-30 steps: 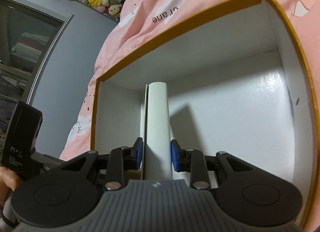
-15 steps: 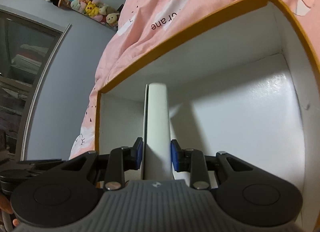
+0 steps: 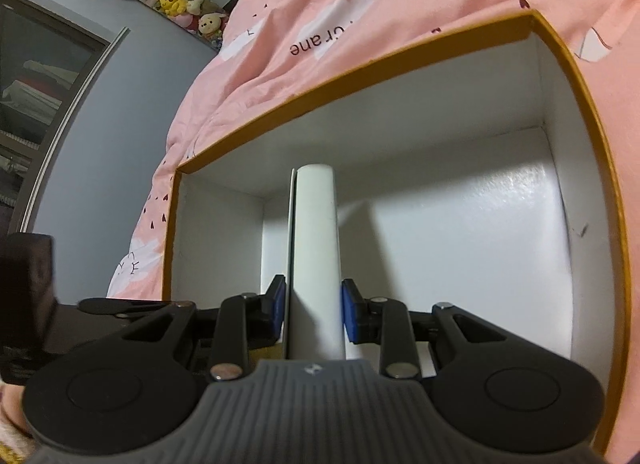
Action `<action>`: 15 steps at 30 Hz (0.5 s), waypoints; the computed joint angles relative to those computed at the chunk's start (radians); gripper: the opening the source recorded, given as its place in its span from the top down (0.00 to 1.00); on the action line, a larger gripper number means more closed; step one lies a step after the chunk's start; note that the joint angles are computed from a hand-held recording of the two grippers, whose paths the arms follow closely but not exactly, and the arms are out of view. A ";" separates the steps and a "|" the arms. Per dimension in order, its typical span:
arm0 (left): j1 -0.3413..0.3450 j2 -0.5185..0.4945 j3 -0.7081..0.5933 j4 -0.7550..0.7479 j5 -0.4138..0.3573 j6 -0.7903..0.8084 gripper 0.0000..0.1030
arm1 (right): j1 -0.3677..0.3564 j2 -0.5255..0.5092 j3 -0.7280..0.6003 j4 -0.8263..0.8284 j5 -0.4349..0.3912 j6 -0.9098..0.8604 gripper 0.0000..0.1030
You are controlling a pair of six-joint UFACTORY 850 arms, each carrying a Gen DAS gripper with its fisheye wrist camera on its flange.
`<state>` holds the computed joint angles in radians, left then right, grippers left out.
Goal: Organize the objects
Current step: 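Carry the gold box and white case over the shoebox with both grippers, then lower the white case into the shoebox and open the right gripper while the left gripper releases the gold box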
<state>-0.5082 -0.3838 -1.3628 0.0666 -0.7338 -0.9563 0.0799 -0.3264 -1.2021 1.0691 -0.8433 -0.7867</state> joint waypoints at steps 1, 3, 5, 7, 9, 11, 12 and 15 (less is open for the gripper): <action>0.002 -0.007 -0.003 -0.018 -0.007 0.020 0.74 | -0.003 -0.003 -0.001 0.001 -0.003 0.003 0.70; 0.000 -0.013 -0.005 -0.034 -0.021 0.051 0.77 | -0.006 -0.010 -0.003 0.008 -0.011 0.012 0.70; -0.001 -0.009 0.001 -0.046 -0.022 0.083 0.77 | -0.009 -0.019 -0.006 0.023 -0.023 0.019 0.70; -0.001 -0.004 0.002 -0.059 -0.028 0.126 0.79 | -0.004 -0.028 -0.011 0.038 -0.030 0.029 0.70; 0.001 -0.008 -0.006 -0.094 -0.052 0.196 0.79 | -0.001 -0.034 -0.013 0.053 -0.032 0.036 0.70; 0.003 -0.013 -0.016 -0.105 -0.081 0.236 0.79 | 0.001 -0.040 -0.013 0.075 -0.033 0.037 0.70; 0.004 -0.015 -0.018 -0.103 -0.094 0.247 0.79 | 0.001 -0.043 -0.012 0.091 -0.036 0.037 0.70; 0.023 0.014 0.026 -0.151 -0.050 0.260 0.79 | 0.001 -0.052 -0.009 0.139 -0.053 0.041 0.70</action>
